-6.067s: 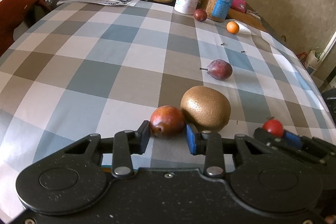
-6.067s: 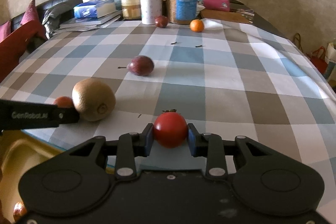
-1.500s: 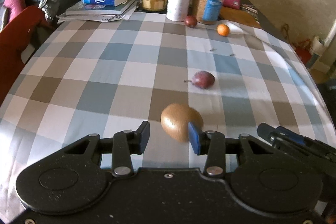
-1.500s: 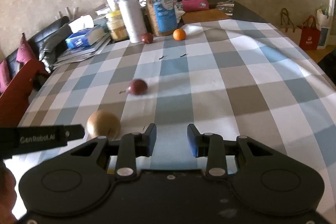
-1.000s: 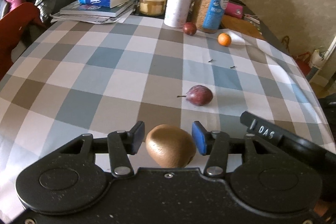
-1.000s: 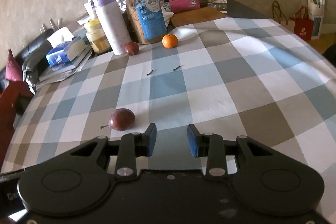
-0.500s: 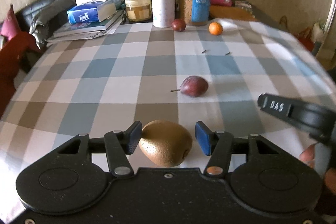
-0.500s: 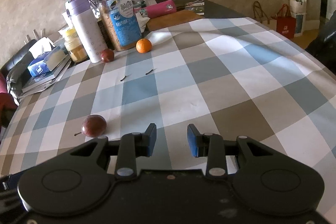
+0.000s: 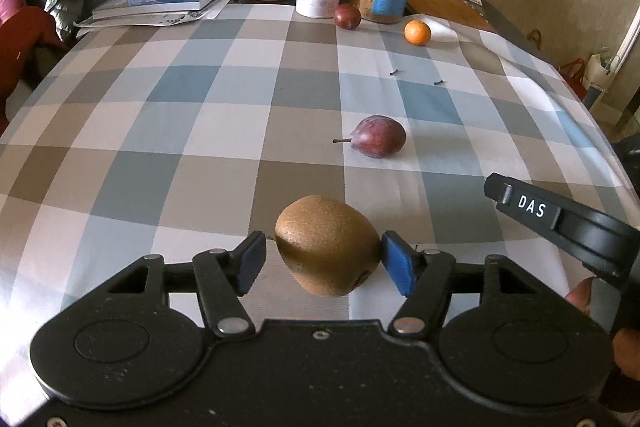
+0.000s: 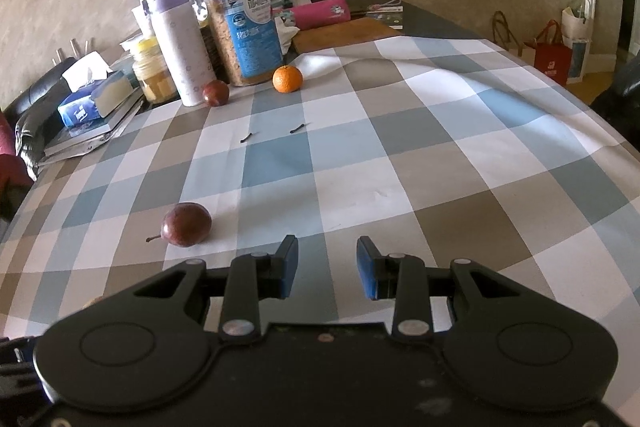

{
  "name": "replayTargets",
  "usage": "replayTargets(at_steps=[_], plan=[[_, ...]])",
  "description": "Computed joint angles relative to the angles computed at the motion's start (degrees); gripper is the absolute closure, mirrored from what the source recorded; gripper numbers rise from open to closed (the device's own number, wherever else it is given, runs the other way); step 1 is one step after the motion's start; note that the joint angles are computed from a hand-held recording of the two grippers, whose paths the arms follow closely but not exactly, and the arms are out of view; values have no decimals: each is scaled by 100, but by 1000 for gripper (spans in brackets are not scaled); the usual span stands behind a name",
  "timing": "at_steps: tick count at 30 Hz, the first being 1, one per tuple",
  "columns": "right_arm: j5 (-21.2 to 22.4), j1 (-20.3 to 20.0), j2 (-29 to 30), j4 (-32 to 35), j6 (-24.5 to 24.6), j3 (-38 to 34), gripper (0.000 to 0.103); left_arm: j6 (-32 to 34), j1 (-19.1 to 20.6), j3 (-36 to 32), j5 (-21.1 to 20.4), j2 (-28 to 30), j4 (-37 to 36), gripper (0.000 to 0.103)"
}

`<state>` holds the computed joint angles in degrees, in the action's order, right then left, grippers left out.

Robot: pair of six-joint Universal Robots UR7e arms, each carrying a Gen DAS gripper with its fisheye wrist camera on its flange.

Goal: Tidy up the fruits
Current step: 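Close left gripper on the brown kiwi while right gripper moves toward a dark red plum, then close right gripper on the dark red plum while left gripper holds the kiwi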

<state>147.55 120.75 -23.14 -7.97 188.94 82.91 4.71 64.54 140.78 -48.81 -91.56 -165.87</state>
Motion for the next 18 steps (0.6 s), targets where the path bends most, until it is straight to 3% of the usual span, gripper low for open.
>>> replayTargets(at_steps=[9, 18], plan=[[47, 0, 59, 93, 35, -74, 67, -38, 54, -14, 192, 19, -358, 31], [23, -2, 75, 133, 53, -94, 67, -361, 306, -177, -105, -17, -271, 32]])
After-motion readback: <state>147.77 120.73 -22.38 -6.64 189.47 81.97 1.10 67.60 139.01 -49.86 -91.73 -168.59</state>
